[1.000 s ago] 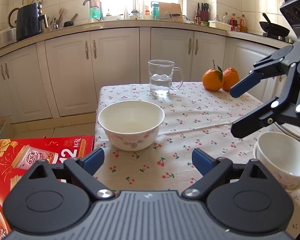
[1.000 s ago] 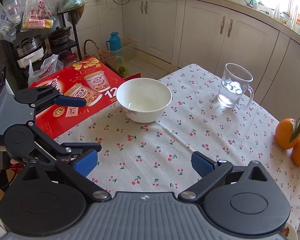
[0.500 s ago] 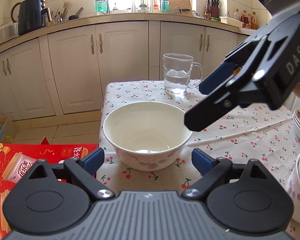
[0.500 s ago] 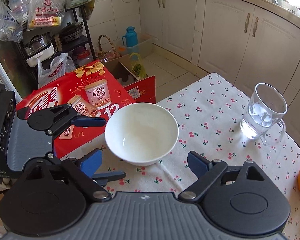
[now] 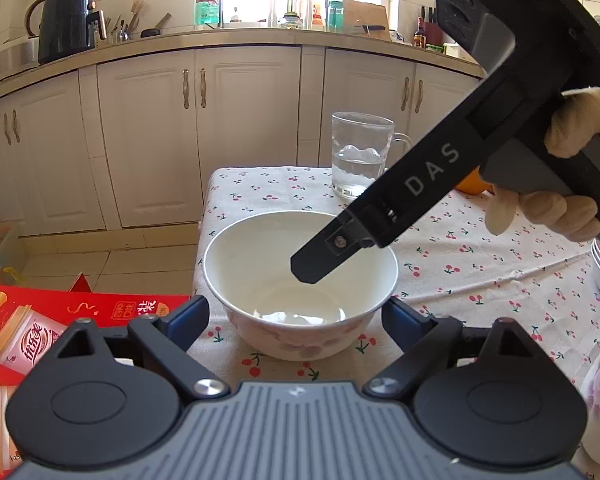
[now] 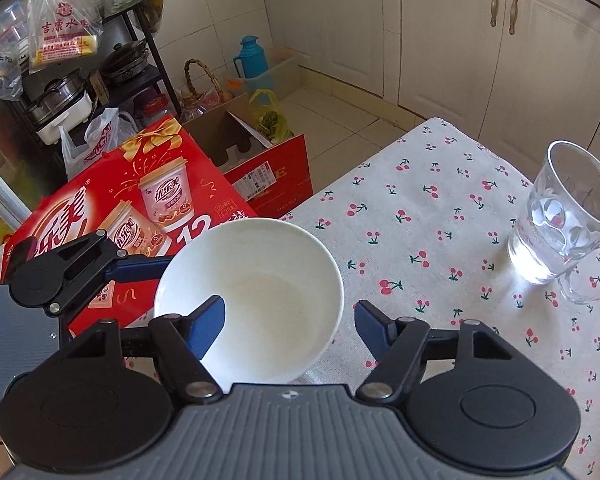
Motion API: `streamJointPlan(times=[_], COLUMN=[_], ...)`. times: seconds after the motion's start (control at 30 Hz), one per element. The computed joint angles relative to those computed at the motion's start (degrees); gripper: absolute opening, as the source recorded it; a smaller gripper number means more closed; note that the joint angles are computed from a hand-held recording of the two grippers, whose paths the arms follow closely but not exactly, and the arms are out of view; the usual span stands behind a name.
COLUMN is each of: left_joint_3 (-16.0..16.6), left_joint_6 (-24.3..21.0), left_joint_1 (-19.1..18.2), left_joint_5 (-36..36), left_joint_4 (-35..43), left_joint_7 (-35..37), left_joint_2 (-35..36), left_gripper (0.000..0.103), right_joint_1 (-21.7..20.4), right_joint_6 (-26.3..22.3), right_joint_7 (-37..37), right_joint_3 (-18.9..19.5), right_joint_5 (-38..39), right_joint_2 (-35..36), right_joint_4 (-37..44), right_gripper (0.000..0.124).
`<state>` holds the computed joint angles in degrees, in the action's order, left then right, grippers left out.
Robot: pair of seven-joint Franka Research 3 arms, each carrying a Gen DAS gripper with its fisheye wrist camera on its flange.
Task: Organize plates and bowls
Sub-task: 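Lift the bowl with the right tool and carry it over the bowl stack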
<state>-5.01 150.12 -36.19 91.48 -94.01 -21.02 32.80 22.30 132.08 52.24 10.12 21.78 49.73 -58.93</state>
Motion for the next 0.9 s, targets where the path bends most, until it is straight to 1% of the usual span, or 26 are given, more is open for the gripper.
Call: streamJointPlan(times=[0.2,0.27,0.53,0.73,0.9], left_joint_3=[0.1,0.1,-0.3,-0.5,-1.1], left_joint_6=[-0.4,0.1,0.1,0.0,-0.5], left_joint_1=[-0.3,-0.1,0.1,-0.2,-0.8], left_joint_5=[0.6,1.1,0.5,0.1,0.1], left_joint_4=[0.1,0.2,0.0,-0.5,-1.3], left_joint_7=[0.4,0.5,1.9,3.5,5.0], left_joint_2=[0.0,0.0,-0.2,-1.0,-2.2], left_gripper=[0.091,0.089,0.089,0.089,0.089], right_joint_1=[0.2,0.2,-0.2,-1.0,-2.0], right_joint_6=[-1.9,-2.0,-1.8,-0.4,1.9], right_joint_7=[0.5,0.5,0.5,-0.6,-2.1], right_joint_3=[0.1,0.2,0.4,0.7,1.2], right_joint_5=[0.0,0.2,1.0,2.0,3.5], right_joint_2=[2.5,2.8,2.7,-0.4,-5.1], right_joint_4=[3.7,4.0,3.8,-1.1,-8.1], right_gripper=[0.066,0.065,0.063,0.063,0.063])
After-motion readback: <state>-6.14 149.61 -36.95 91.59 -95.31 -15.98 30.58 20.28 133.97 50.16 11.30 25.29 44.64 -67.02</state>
